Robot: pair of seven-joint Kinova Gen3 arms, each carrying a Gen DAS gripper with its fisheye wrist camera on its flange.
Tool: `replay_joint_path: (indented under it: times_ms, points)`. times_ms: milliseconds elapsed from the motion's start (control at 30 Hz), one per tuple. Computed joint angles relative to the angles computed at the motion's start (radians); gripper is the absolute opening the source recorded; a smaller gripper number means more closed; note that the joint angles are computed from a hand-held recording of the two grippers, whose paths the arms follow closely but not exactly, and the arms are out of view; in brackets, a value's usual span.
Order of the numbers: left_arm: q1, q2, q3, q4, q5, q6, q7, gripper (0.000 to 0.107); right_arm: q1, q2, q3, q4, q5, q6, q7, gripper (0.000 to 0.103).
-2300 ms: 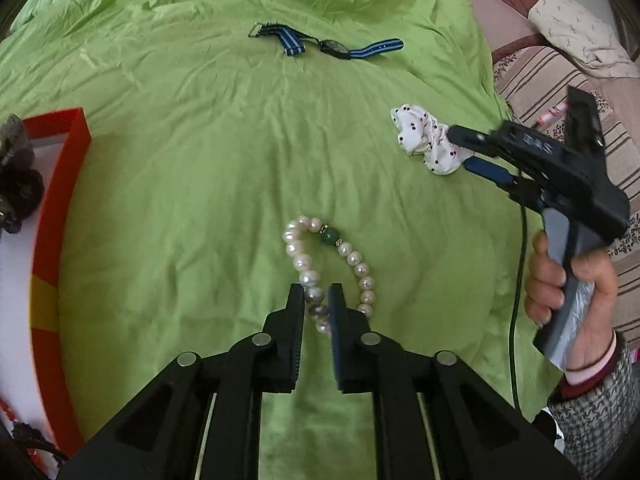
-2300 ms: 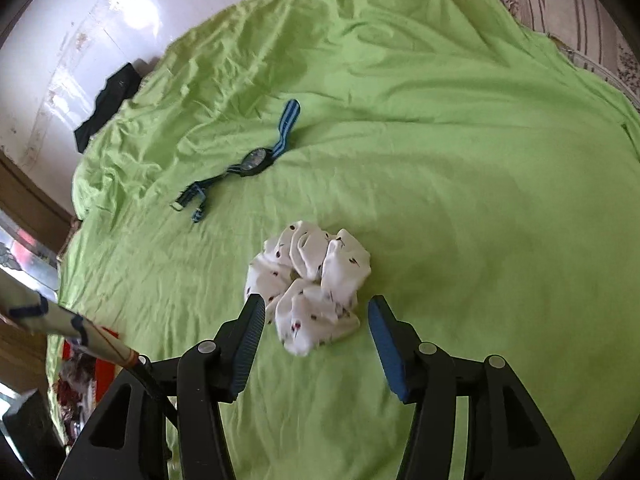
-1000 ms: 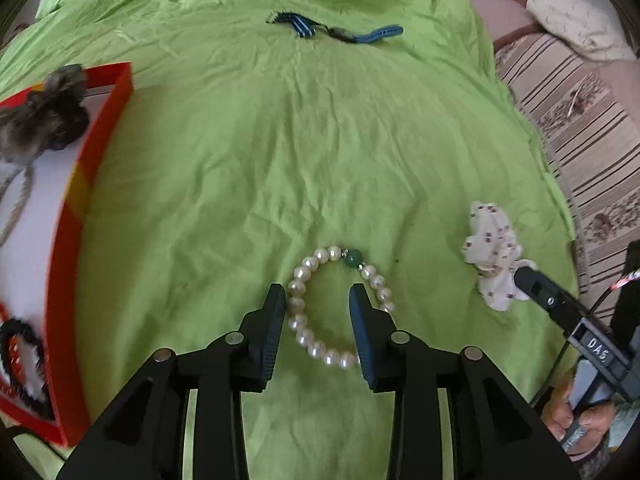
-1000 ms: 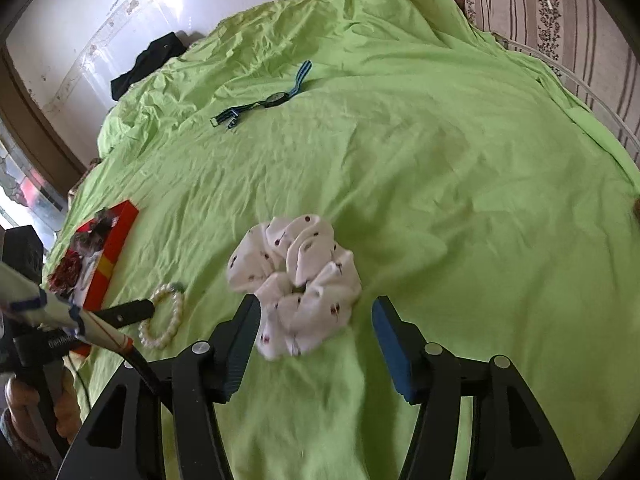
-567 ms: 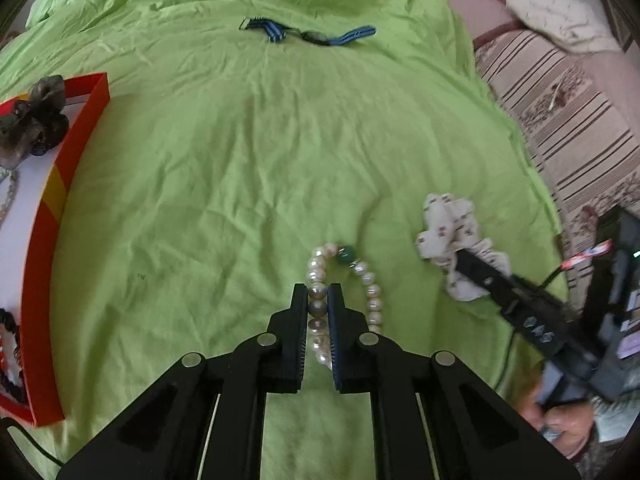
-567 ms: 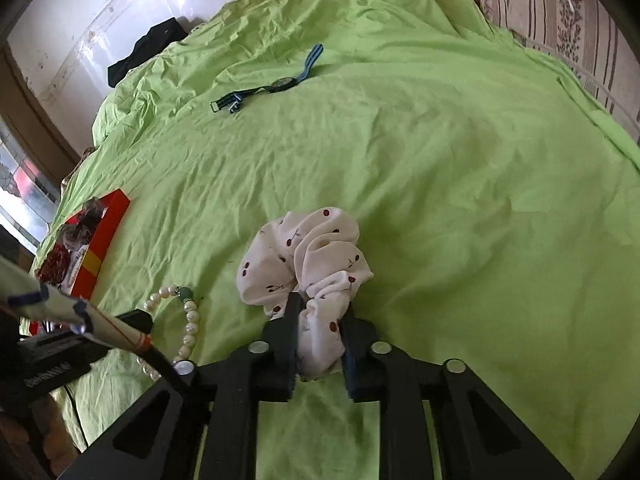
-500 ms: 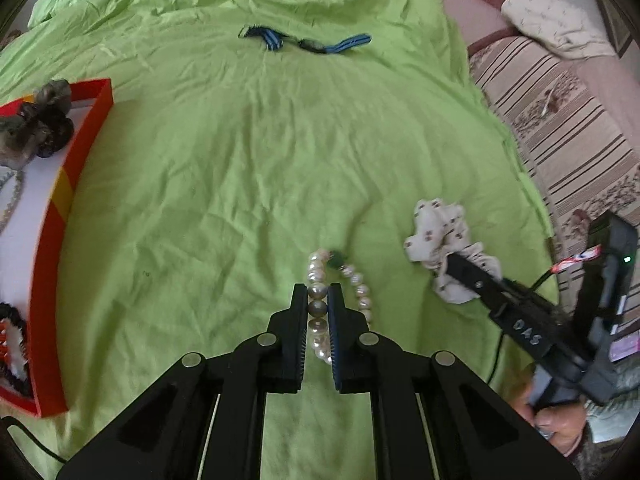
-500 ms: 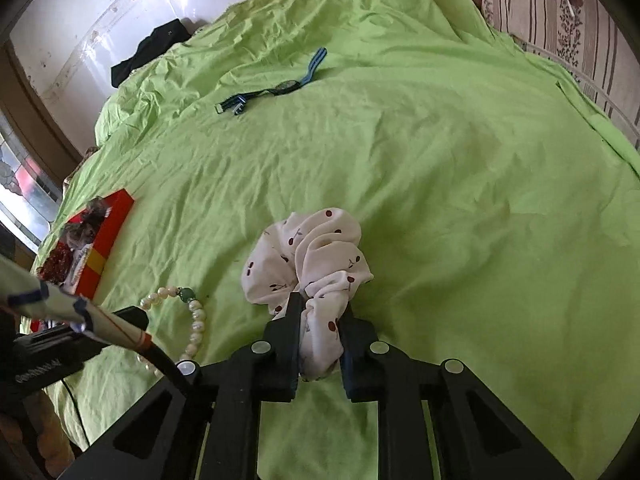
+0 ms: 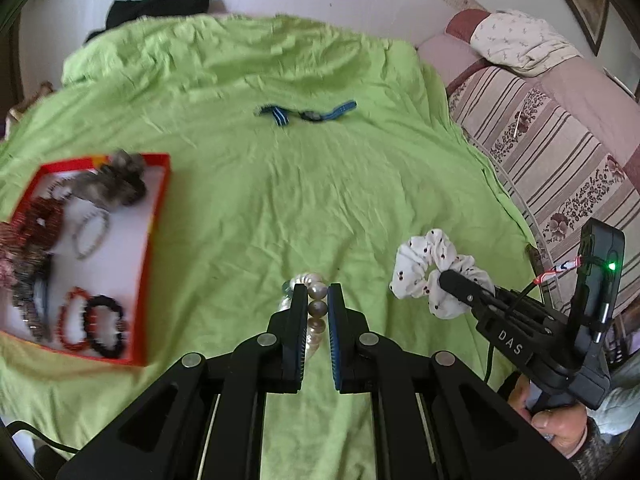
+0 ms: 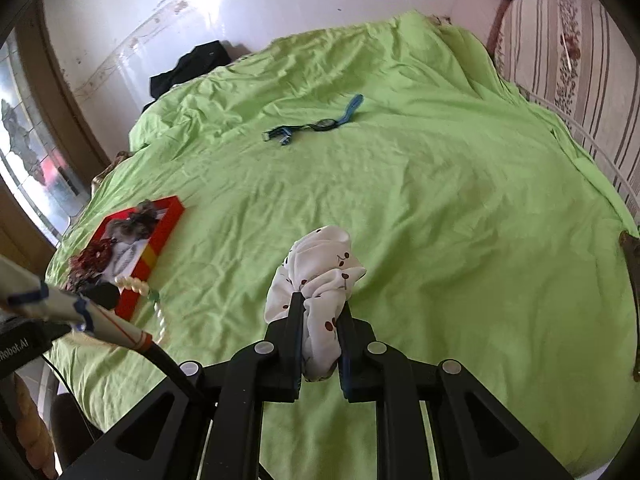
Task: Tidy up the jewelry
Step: 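Carry the scrunchie and pearl bracelet into the tray and open both tools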
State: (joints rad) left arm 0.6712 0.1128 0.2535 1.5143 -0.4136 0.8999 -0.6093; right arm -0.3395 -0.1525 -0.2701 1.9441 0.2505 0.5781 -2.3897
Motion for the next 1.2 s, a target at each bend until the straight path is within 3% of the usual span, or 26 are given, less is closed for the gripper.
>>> replay_joint_path:
  times_ms: [533,1200]
  points:
    - [0.122,-0.028,0.070,-0.035,-0.288,0.231,0.183,0.009,-0.027,-0.051,-0.091,-0.012,0.076,0.071,-0.095,0.015]
    - [0.127,-0.037,0.071,-0.014,-0.314,0.287,0.201,0.009,-0.057,-0.043,-0.114,-0.047,0.103,0.111,-0.124,0.015]
